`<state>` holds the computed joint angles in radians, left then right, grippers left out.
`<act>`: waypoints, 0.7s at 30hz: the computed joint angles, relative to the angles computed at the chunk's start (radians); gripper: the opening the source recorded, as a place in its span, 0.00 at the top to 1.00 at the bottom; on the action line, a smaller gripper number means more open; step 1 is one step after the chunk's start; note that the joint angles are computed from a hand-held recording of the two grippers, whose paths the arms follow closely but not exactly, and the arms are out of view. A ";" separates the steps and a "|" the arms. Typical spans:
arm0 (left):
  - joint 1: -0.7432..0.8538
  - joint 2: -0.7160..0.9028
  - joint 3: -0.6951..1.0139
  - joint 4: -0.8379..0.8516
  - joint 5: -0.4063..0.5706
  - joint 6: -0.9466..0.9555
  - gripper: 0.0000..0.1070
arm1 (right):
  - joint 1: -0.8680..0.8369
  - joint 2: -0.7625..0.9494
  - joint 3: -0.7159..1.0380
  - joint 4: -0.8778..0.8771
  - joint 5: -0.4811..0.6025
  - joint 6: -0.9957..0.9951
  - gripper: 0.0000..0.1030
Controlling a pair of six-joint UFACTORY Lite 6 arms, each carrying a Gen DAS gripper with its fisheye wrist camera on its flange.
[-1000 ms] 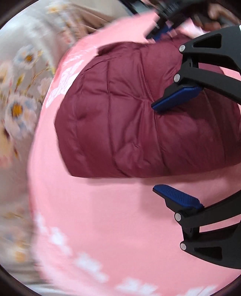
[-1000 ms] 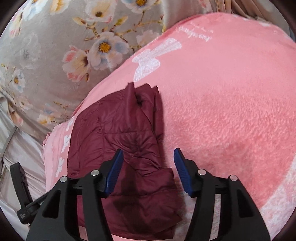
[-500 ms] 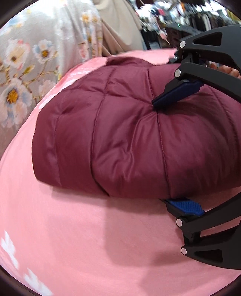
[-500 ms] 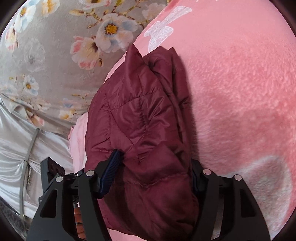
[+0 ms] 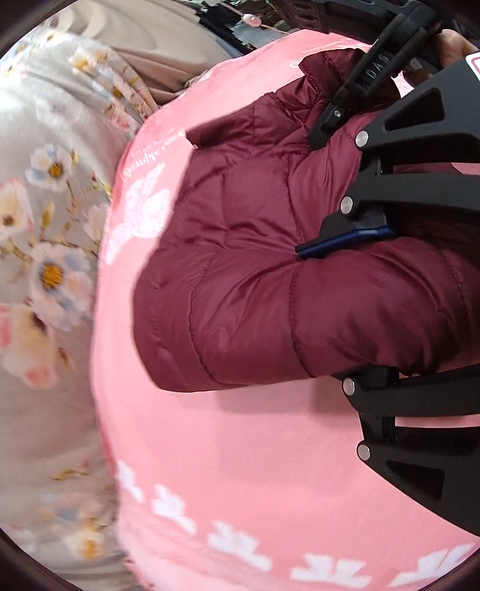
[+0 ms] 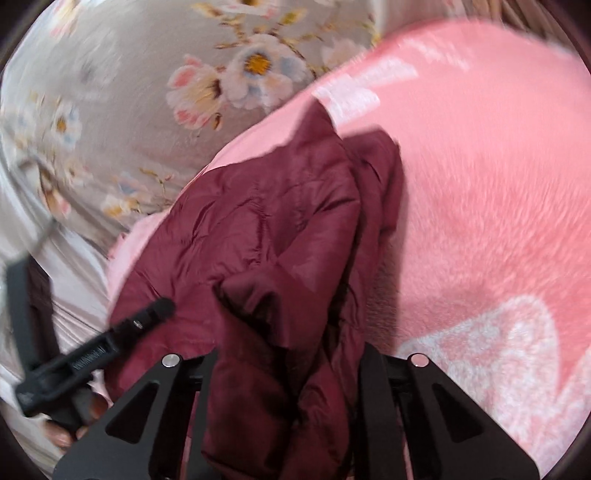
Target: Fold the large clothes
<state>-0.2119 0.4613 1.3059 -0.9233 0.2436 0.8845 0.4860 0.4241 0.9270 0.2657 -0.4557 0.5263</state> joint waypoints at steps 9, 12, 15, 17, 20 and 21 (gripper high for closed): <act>0.063 -0.178 -0.115 -0.425 -0.029 0.525 0.66 | 0.178 -0.010 0.137 0.656 -0.046 -0.705 0.87; 0.119 -0.204 -0.117 -0.537 0.008 0.674 0.66 | 0.217 0.031 0.243 0.784 -0.072 -0.885 0.87; 0.189 -0.191 -0.063 -0.571 0.058 0.742 0.66 | 0.244 0.108 0.397 0.875 -0.086 -1.031 0.87; 0.238 -0.174 -0.022 -0.577 0.093 0.774 0.66 | 0.265 0.179 0.522 0.942 -0.103 -1.146 0.87; 0.296 -0.143 0.045 -0.613 0.127 0.846 0.66 | 0.278 0.297 0.734 1.034 -0.093 -1.307 0.87; 0.313 -0.132 0.065 -0.622 0.135 0.867 0.66 | 0.278 0.340 0.810 1.056 -0.085 -1.353 0.87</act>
